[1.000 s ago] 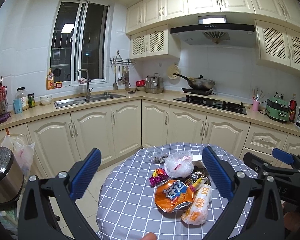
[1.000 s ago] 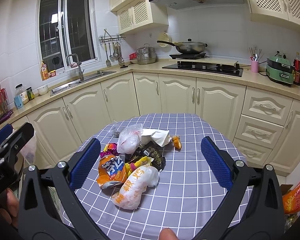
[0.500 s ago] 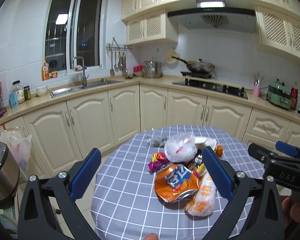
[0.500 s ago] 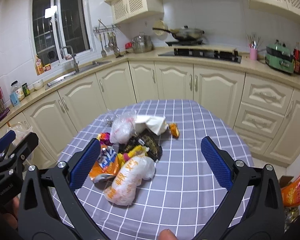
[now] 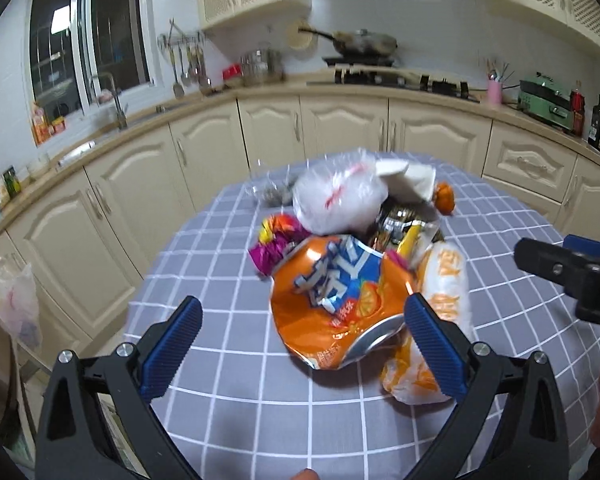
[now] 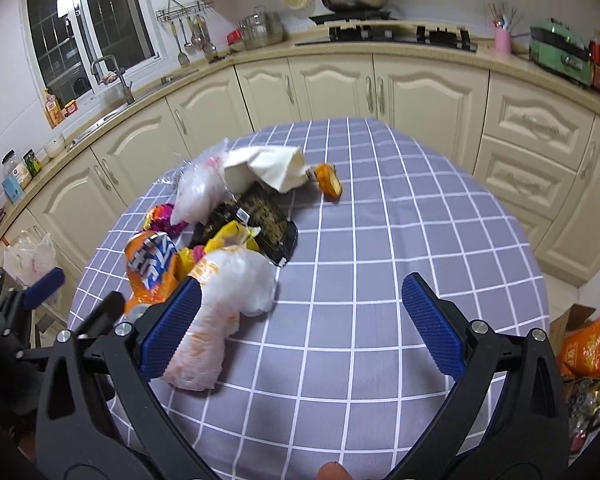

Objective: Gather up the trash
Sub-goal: 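Grasp the orange can with the left tool while the right tool grasps the white bread bag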

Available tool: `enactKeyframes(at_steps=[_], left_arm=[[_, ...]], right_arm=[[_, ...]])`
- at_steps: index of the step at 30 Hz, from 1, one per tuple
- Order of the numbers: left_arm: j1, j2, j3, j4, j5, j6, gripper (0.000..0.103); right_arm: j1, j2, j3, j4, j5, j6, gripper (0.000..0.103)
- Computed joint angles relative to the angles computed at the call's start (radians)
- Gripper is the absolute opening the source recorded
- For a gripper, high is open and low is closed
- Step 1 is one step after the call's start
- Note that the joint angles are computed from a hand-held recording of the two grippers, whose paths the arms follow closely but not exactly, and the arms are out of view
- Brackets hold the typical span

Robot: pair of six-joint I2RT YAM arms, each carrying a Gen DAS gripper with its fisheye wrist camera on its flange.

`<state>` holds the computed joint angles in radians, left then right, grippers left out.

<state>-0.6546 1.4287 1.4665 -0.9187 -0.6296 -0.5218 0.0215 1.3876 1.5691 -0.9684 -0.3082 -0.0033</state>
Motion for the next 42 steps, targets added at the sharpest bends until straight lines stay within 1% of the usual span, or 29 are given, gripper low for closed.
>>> enactKeyframes(at_steps=[1,4,9,11,13,16,17,18,19,20,21,23,26,28,29,30,31,32,33,36,37,42], left_arm=[[0.015,-0.003,-0.012,0.014,0.025,-0.001,0.099],[0.023,-0.016,-0.053,0.063,0.058,0.013,0.099],[0.003,-0.022,-0.093,0.096,0.054,0.12,0.099],[0.008,-0.021,-0.096,0.089,0.059,0.145,0.099],[0.014,-0.013,-0.092,0.102,0.056,0.196,0.099],[0.03,0.009,-0.082,0.133,0.09,0.285,0.098],[0.033,0.01,-0.083,0.139,0.101,0.301,0.093],[0.044,0.02,-0.076,0.14,0.141,0.322,0.074],[0.056,0.028,-0.068,0.132,0.186,0.33,0.06],[0.064,0.033,-0.064,0.126,0.213,0.328,0.036],[0.073,0.039,-0.061,0.121,0.232,0.322,0.02],[0.086,0.028,-0.068,0.132,0.247,0.308,0.015],[0.119,-0.026,-0.11,0.168,0.285,0.272,0.014],[0.136,-0.063,-0.141,0.18,0.29,0.24,0.014],[0.143,-0.078,-0.154,0.184,0.297,0.227,0.014],[0.15,-0.098,-0.167,0.189,0.305,0.212,0.014],[0.153,-0.112,-0.175,0.191,0.306,0.202,0.013],[0.154,-0.128,-0.183,0.191,0.301,0.19,0.012],[0.152,-0.145,-0.188,0.191,0.293,0.179,0.011],[0.153,-0.184,-0.197,0.196,0.317,0.138,0.011],[0.143,-0.191,-0.197,0.197,0.312,0.124,0.011],[0.052,-0.18,-0.144,0.199,0.243,0.075,0.011]], right_arm=[[0.0,0.003,-0.005,0.001,-0.002,0.0,0.098],[0.008,0.013,-0.01,0.007,-0.005,-0.001,0.098],[0.013,0.013,-0.009,0.008,0.0,0.002,0.098],[0.013,0.016,-0.007,0.01,0.005,0.009,0.098],[0.02,0.021,-0.003,0.006,-0.001,0.016,0.098],[0.042,0.036,0.01,-0.004,-0.014,0.019,0.098],[0.055,0.047,0.017,-0.009,-0.012,0.02,0.098],[0.063,0.052,0.022,-0.016,-0.01,0.02,0.098],[0.072,0.063,0.028,-0.023,-0.017,0.02,0.098],[0.077,0.074,0.034,-0.033,-0.027,0.017,0.098],[0.084,0.079,0.034,-0.038,-0.032,0.015,0.098],[0.1,0.094,0.041,-0.051,-0.042,0.009,0.098],[0.123,0.136,0.065,-0.075,-0.082,0.013,0.098],[0.146,0.161,0.078,-0.09,-0.105,0.016,0.089],[0.16,0.17,0.082,-0.095,-0.105,0.015,0.069],[0.168,0.173,0.079,-0.096,-0.106,0.015,0.051],[0.168,0.162,0.065,-0.085,-0.113,0.019,0.051],[0.161,0.147,0.051,-0.078,-0.129,0.015,0.044],[0.149,0.137,0.045,-0.079,-0.147,0.012,0.041],[0.076,0.091,0.023,-0.079,-0.21,0.002,0.039],[0.049,0.083,0.025,-0.086,-0.231,-0.007,0.039],[-0.136,0.066,0.076,-0.151,-0.363,-0.082,0.039]])
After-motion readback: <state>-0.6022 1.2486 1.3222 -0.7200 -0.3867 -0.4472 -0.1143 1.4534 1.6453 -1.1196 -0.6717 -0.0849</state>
